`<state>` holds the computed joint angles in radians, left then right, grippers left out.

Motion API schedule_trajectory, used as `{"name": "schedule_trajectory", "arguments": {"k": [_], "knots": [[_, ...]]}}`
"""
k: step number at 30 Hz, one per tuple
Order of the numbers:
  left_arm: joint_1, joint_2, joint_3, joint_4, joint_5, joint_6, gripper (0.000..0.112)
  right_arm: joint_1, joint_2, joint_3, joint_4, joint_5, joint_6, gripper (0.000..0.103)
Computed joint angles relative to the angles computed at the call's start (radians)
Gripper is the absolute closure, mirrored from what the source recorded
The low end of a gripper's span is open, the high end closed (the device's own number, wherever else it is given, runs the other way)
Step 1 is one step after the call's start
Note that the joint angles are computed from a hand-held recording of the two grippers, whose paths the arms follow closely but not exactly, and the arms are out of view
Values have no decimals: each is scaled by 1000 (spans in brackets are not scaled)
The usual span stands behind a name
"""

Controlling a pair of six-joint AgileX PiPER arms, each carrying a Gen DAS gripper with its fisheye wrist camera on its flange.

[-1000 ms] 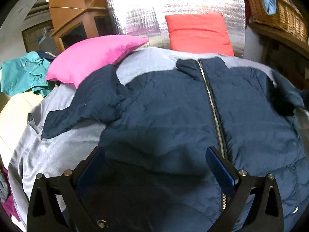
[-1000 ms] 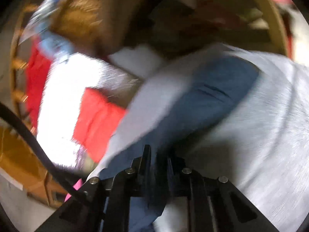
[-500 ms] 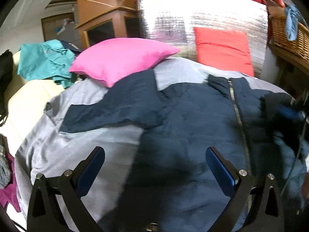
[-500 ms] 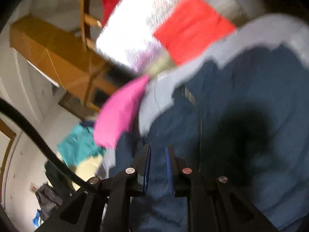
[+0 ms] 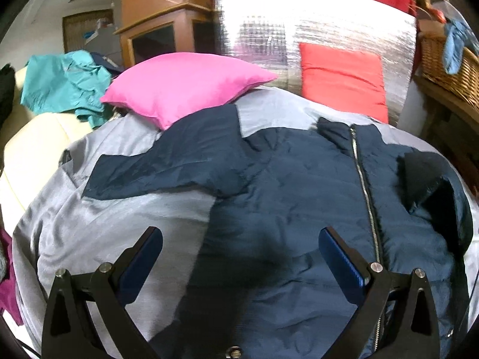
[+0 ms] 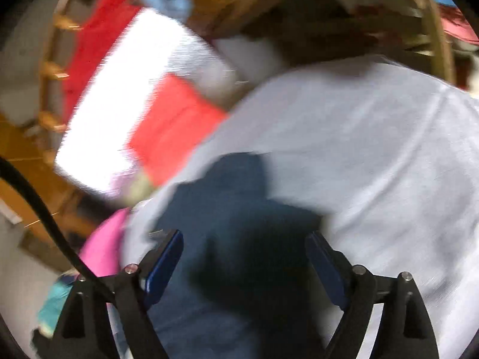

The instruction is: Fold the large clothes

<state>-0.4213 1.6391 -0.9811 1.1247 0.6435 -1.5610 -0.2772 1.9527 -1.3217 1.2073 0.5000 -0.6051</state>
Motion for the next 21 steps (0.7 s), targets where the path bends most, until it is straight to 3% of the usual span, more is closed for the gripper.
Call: {"name": "schedule_trajectory", "arguments": {"k": [2,4,6,9,12,14,16,17,19,21], "knots": [[-10,20,-20,-6,7,16,9,-34,116,-117,-58,107,94,16],[-12,35,-36,-18,9,28,9,-42,198,-173,18,166,62,24],[-8,40,-41,-25,3,33,9,-16,196,-175,19,120,43,56],[-5,45,-50,-22,6,35,9,36,110,-148,-10,42,-9,75],[9,47,-56,-34,-5,36,9,125,1,-80,16,-66,-107,75],[17,45,-57,-44,-17,39,9,184,3,-154,5,-13,-110,75],[24,43,-58,-43,-19,37,9,225,54,-273,-12,85,-77,74],[27,43,-59,-42,-19,35,9,257,93,-362,-13,155,-58,65],[37,39,-57,-45,-29,31,9,293,158,-488,-24,230,-18,13],[49,39,-58,-57,-41,39,9,321,157,-486,45,242,-66,12]]}}
